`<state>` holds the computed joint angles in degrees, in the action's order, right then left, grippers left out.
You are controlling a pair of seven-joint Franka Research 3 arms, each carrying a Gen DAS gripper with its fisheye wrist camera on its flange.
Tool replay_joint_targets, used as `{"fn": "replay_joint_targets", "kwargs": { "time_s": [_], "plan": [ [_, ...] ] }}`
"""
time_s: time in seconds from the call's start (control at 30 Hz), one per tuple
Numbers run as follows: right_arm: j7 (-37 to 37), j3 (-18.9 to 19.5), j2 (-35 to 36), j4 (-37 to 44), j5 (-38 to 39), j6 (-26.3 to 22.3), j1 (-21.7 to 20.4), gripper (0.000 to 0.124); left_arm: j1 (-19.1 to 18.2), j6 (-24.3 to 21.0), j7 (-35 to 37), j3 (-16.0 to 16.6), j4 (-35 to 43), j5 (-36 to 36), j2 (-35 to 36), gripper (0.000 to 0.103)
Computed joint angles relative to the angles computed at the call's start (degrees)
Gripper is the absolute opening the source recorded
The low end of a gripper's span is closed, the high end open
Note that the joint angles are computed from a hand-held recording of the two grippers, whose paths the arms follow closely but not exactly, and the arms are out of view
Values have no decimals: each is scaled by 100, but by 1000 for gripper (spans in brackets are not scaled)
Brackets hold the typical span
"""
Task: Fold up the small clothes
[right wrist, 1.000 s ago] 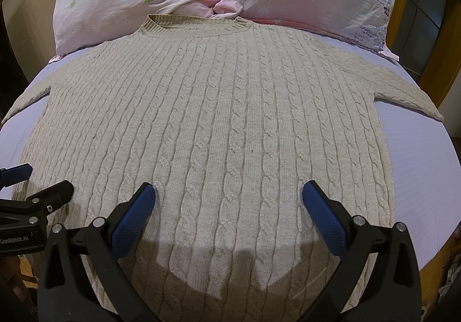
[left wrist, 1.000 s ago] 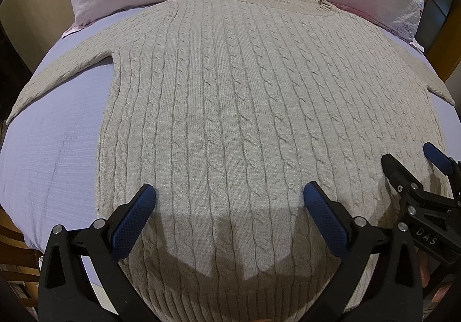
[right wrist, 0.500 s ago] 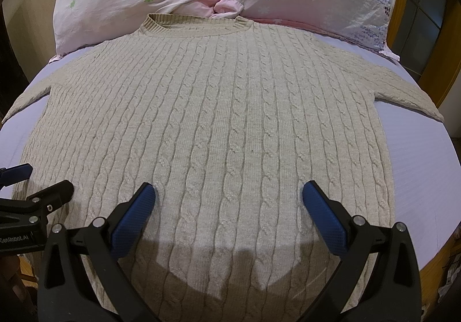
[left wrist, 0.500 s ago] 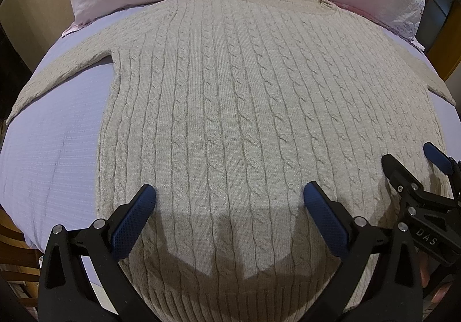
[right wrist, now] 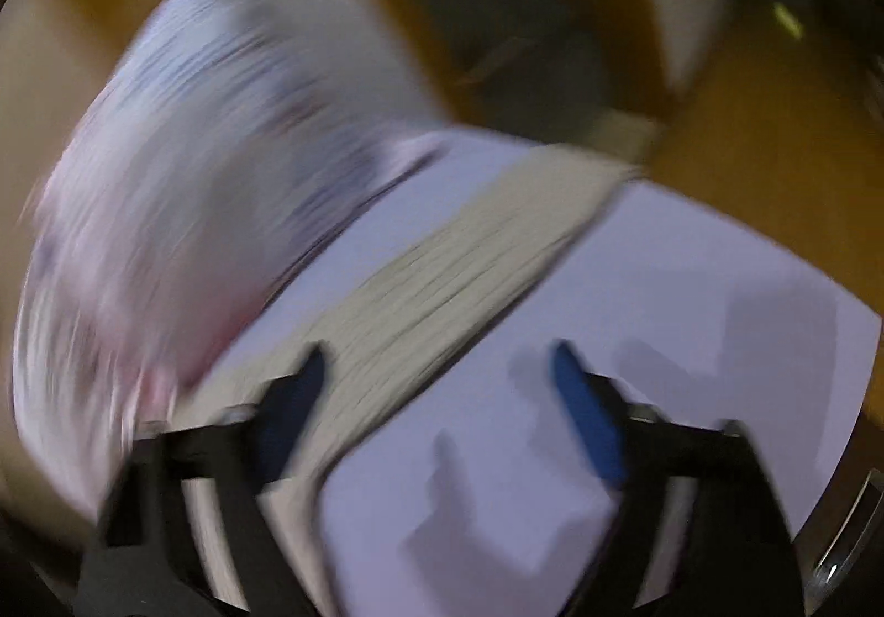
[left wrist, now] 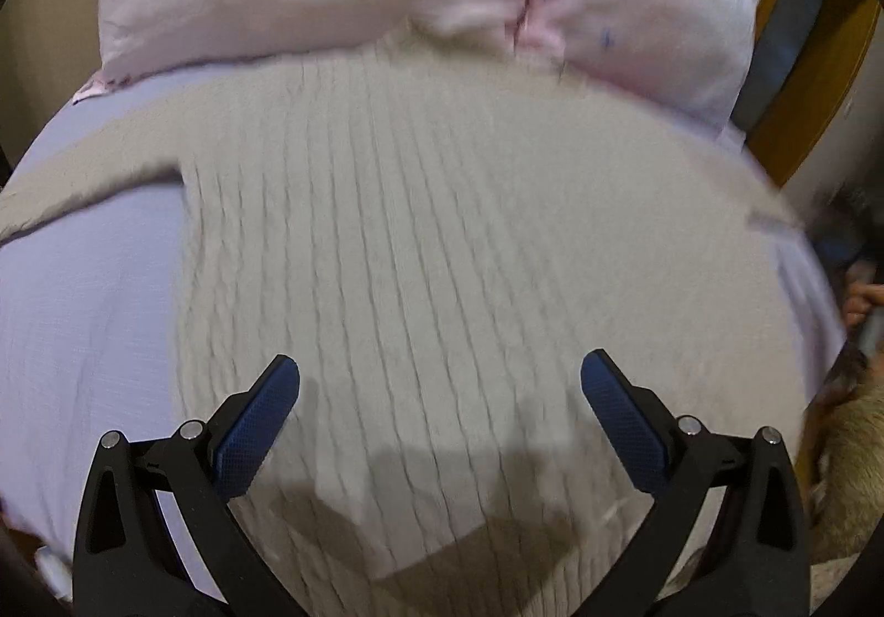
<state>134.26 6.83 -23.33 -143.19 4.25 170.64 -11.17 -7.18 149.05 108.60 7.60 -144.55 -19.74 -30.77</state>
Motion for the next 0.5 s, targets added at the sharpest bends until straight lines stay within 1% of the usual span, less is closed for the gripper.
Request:
{"fn": "replay_joint_targets", "kwargs": {
  "time_s": [0.03, 0.07, 0.1, 0.13, 0.17, 0.2, 0.23, 0.3, 0.33, 0.4, 0.43, 0.5],
  "plan": [
    [-101, -394, 226, 142, 311, -20, 152, 55, -225, 210, 311, 286, 1, -349, -15, 102],
    [-234, -657, 383, 251, 573, -54, 316, 47, -418, 345, 595, 533, 43, -667, 9, 102],
    [-528, -1065, 556, 377, 1043, -105, 631, 38, -547, 438, 826, 708, 79, -937, 21, 102],
    [-725, -1273, 651, 448, 1372, -165, 792, 34, -561, 553, 954, 810, 129, -1123, 60, 102],
    [-965, -1507, 840, 609, 1900, -313, 937, 34, -451, 666, 937, 768, 179, -1146, 135, 102],
    [-998, -1542, 865, 576, 2026, -318, 981, 34, -343, 742, 897, 700, 225, -1121, 208, 102],
    [-1030, -1562, 988, 657, 2197, -384, 952, 28, -197, 806, 839, 668, 309, -1061, 317, 102],
    [-1075, -1499, 1095, 694, 2362, -237, 857, 25, -87, 793, 849, 740, 432, -1146, 441, 102],
    [-1049, -1455, 1124, 690, 2420, -158, 815, 25, -28, 788, 843, 825, 506, -1262, 508, 102],
    [-1241, -1520, 1234, 749, 2755, 15, 875, 23, 142, 926, 779, 825, 530, -1405, 553, 102],
    [-1470, -1629, 1395, 922, 3015, 31, 949, 20, 277, 1106, 687, 786, 535, -1403, 613, 102],
    [-1535, -1593, 1502, 983, 3050, 82, 834, 6, 524, 1488, 521, 726, 500, -1307, 690, 102]
  ]
}}
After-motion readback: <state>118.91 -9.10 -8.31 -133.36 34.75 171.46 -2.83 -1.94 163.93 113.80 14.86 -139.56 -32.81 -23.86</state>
